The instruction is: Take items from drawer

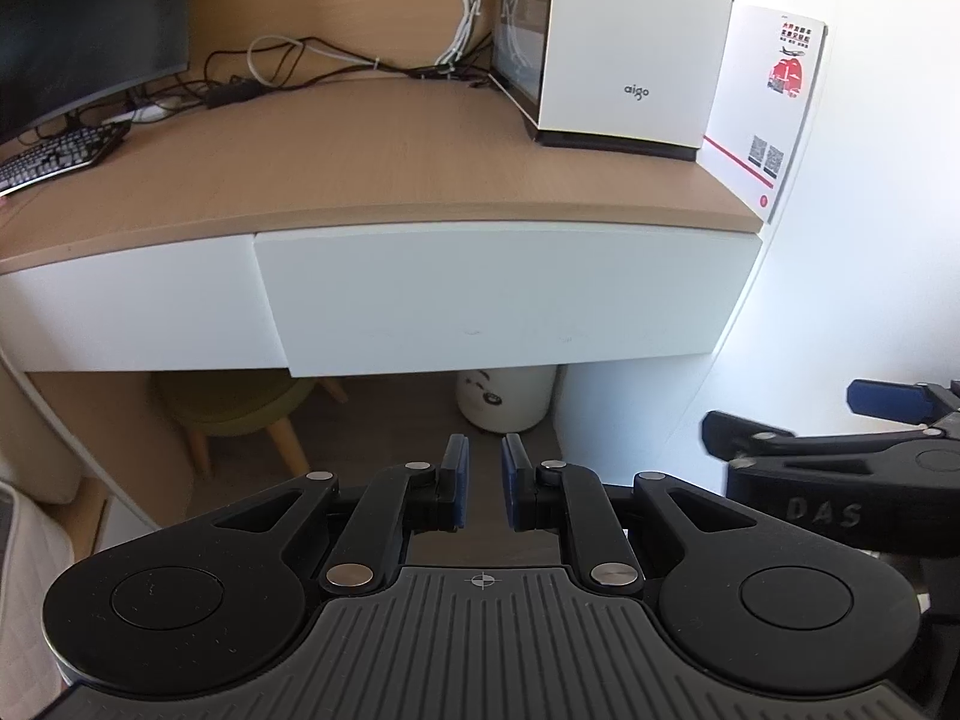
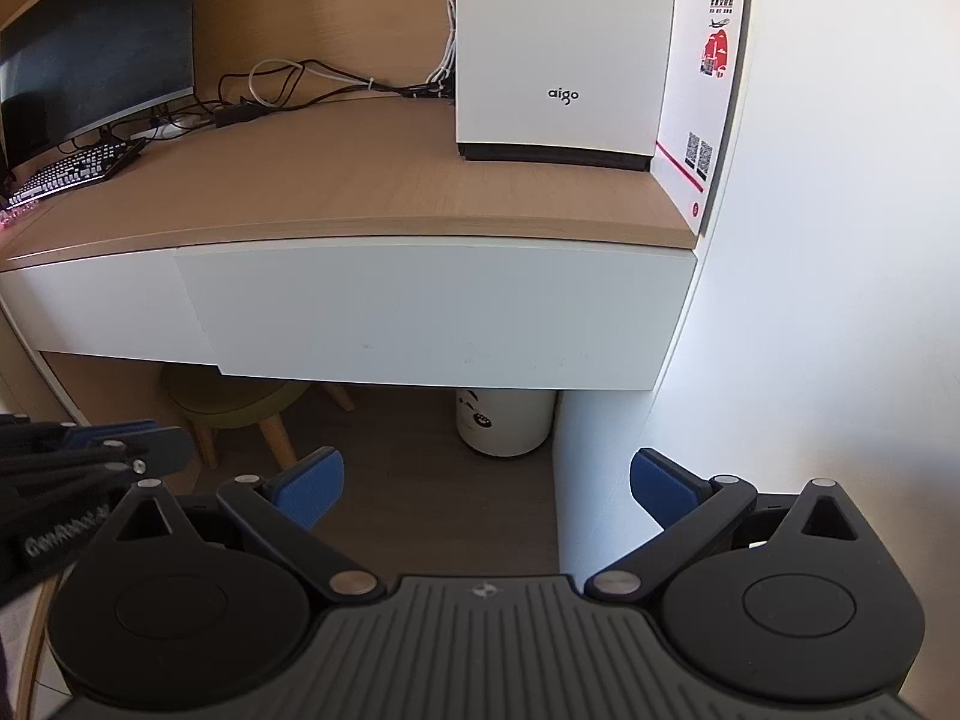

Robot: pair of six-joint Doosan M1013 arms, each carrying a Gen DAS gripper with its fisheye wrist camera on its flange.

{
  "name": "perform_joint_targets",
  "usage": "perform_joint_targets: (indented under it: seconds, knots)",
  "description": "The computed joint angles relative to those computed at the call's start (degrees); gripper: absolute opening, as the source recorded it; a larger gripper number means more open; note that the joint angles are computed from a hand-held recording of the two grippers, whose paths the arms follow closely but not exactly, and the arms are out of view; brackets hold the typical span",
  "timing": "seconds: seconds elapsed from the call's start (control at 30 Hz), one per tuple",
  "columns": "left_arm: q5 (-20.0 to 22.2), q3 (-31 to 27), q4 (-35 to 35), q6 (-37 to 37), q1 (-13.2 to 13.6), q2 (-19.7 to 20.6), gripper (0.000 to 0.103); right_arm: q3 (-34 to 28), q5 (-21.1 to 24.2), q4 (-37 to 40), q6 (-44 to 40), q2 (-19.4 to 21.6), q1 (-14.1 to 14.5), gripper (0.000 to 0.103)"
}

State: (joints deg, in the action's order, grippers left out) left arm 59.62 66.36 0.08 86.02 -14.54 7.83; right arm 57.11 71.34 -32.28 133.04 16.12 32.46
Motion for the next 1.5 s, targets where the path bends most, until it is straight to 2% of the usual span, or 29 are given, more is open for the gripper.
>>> perform_joint_targets:
  seconds: [0.33,0.5,0.6,0.77,0.87,0.93,1.1,1.23,1.3,1.37,1.5]
  knots:
    - [0.4,-1.5,-4.9,4.8,4.0,1.9,0.015,1.8,-3.1,-1.0,3.0,-1.1,-0.8,0.102]
    - [1.8,-3.3,-5.4,4.0,5.4,3.7,0.015,3.6,-6.2,-2.3,5.7,-2.0,-1.6,0.102]
    - [0.6,-4.2,-5.9,2.9,6.3,4.4,0.015,2.9,-7.1,-2.1,6.0,-1.7,-2.3,0.102]
    - [-0.4,-7.3,-4.4,1.0,7.1,7.1,0.016,-0.1,-10.1,2.2,4.4,-0.3,-4.2,0.102]
    - [-0.6,-10.4,-5.4,-0.4,8.1,9.5,0.016,-3.1,-10.5,7.4,1.8,1.6,-6.0,0.102]
    - [0.9,-13.7,-6.3,-1.7,8.8,11.8,0.016,-5.7,-10.0,9.5,-0.2,3.3,-6.9,0.102]
    - [2.4,-20.6,-4.9,-5.0,10.0,16.5,0.016,-14.3,-4.8,6.6,-7.4,9.0,-7.5,0.102]
    - [3.6,-26.2,-2.4,-8.7,10.6,20.3,0.016,-21.3,-2.1,8.4,-11.4,13.5,-8.4,0.102]
    - [5.0,-28.8,-1.6,-10.0,10.9,21.9,0.016,-24.5,-1.0,9.5,-13.9,15.6,-8.6,0.102]
    - [8.2,-32.0,-0.9,-10.7,11.0,23.8,0.016,-27.3,0.1,11.1,-15.8,17.4,-8.8,0.102]
    - [9.9,-32.6,-5.0,-9.9,12.0,24.3,0.016,-31.0,2.2,12.3,-17.8,19.5,-8.9,0.102]
